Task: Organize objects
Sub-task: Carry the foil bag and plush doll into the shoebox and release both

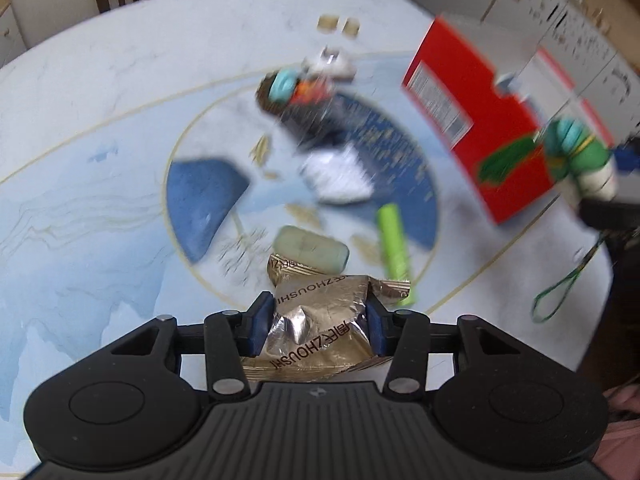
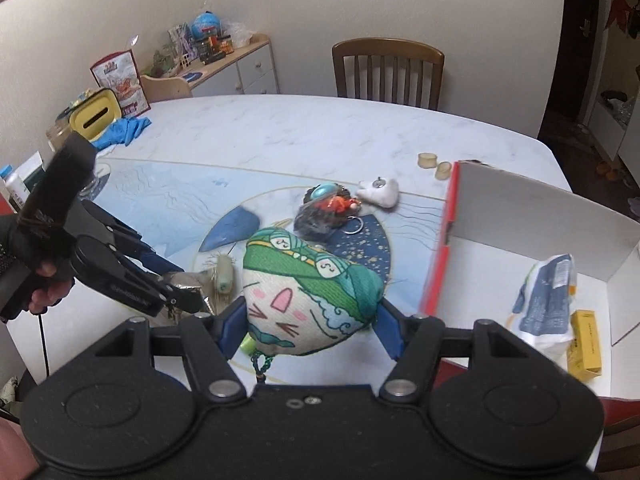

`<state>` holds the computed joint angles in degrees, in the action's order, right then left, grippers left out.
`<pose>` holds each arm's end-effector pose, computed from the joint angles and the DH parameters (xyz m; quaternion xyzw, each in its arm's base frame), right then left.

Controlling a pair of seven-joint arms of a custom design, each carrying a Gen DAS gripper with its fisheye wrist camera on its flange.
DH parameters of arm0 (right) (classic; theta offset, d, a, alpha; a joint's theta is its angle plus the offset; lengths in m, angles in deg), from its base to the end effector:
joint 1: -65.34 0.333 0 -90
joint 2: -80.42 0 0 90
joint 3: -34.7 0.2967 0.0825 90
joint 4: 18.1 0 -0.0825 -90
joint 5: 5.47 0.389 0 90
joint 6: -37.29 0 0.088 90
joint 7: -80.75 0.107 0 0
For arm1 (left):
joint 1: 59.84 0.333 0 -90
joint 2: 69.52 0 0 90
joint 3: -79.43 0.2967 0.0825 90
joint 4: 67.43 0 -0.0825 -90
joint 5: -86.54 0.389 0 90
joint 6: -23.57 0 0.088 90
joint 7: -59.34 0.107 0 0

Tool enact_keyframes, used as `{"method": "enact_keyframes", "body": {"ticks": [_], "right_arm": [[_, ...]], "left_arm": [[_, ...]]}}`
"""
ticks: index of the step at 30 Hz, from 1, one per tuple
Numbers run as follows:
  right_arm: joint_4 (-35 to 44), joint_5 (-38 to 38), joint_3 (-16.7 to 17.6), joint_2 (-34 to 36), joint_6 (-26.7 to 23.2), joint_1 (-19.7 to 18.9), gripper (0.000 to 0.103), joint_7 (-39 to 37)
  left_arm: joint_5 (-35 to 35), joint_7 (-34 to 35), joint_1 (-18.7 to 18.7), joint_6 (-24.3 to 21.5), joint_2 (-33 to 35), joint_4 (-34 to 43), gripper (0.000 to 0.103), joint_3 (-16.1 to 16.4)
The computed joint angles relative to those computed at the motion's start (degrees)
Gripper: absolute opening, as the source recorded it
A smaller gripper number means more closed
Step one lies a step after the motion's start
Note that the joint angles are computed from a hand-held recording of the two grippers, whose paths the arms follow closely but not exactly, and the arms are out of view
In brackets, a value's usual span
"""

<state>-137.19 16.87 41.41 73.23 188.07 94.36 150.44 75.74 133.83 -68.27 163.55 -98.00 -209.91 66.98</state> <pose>0.4680 0.3282 0.5390 -0.8491 0.3911 -0.0880 0.3441 0.4167 -0.1640 0.4874 -0.6981 0.6804 -0.2080 0.0805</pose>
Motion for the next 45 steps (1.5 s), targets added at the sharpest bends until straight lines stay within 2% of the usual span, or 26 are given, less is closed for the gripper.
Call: {"method": "enact_keyframes", "body": {"ticks": [5, 12, 17, 25, 30, 38, 41, 45], "right_arm": [[-0.89, 3.02, -1.40, -1.68, 0.40, -0.17, 0.064, -4.24], [-0.19, 4.36, -3.68, -3.09, 0.30, -1.69, 0.064, -8.96], [0.73, 3.92, -4.87, -2.89, 0.20, -3.56, 0.064, -10.78], [4.24, 2.98, -6.35, -0.48, -0.53, -7.82, 0.064, -12.48], [7.57, 1.18, -6.32, 2.53, -0.55, -10.86, 0.064, -12.19], [12.89, -1.07, -4.96, 8.89, -0.12, -14.91, 0.064, -11.78], [14.38, -1.84, -4.08, 11.22, 0.22, -16.01, 0.064, -11.78], [17.15, -2.77, -3.02, 14.46, -1.77, -17.31, 0.065, -12.03]], "left_arm": [[1.85, -2.00, -0.04, 0.76, 0.54, 2.36, 0.047, -1.72], [4.37, -5.64, -0.40, 5.03, 4.03, 8.08, 0.047, -3.68], [7.87, -7.69, -0.80, 7.27, 9.52, 15.07, 0.047, -5.06], [16.38, -10.16, -3.47, 6.96, 21.52, 29.06, 0.047, -5.87], [23.19, -13.32, -7.04, 3.74, 30.38, 39.08, 0.047, -4.69], [32.77, -16.17, -15.05, -4.07, 43.39, 54.51, 0.047, -0.33], [34.69, -16.43, -17.43, -7.07, 47.93, 59.78, 0.047, 1.40], [35.43, -16.87, -19.86, -12.27, 53.66, 67.00, 0.047, 3.49]]}}
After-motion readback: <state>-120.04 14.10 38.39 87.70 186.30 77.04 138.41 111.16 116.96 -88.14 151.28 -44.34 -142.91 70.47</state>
